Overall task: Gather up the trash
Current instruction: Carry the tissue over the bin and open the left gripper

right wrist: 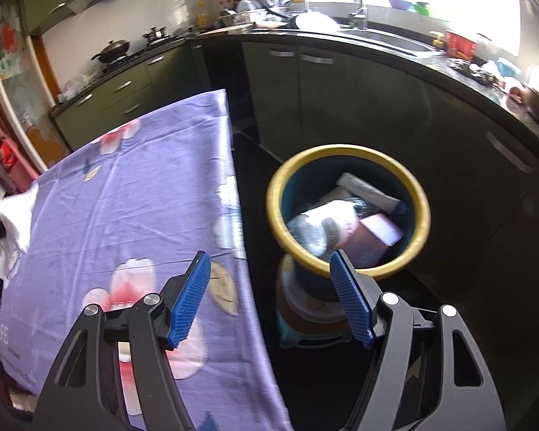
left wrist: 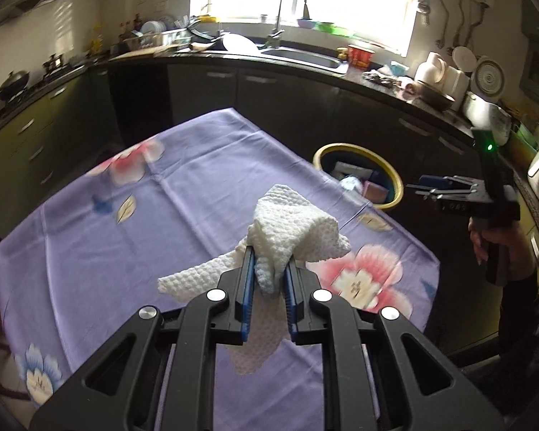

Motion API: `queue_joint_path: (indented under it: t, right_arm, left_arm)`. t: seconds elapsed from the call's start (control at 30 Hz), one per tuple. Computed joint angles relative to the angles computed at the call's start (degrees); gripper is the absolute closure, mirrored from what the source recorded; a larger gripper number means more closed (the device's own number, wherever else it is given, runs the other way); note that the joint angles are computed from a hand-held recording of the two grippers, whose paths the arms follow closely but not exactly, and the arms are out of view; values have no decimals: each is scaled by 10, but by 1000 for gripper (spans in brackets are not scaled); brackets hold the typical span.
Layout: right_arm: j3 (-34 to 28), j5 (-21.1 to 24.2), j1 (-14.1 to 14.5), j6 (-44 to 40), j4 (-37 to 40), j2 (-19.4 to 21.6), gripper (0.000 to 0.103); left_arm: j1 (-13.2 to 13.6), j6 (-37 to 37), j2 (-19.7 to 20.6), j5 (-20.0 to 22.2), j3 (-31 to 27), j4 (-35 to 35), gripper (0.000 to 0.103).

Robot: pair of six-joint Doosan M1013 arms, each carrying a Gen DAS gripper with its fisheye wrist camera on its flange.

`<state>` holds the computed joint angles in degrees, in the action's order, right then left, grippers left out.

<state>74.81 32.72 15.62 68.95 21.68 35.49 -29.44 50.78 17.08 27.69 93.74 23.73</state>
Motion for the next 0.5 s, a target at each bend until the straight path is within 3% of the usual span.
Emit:
queue_joint_path:
  t: [0.2, 0.5]
  right_arm:
    - [2, -16, -17, 51, -43, 7, 32]
    - [-13, -1, -52, 98, -67, 30, 32]
  left_arm:
    - [1, 157, 62, 2, -100, -112, 89]
    - [-2, 325, 206, 70, -316, -242, 89]
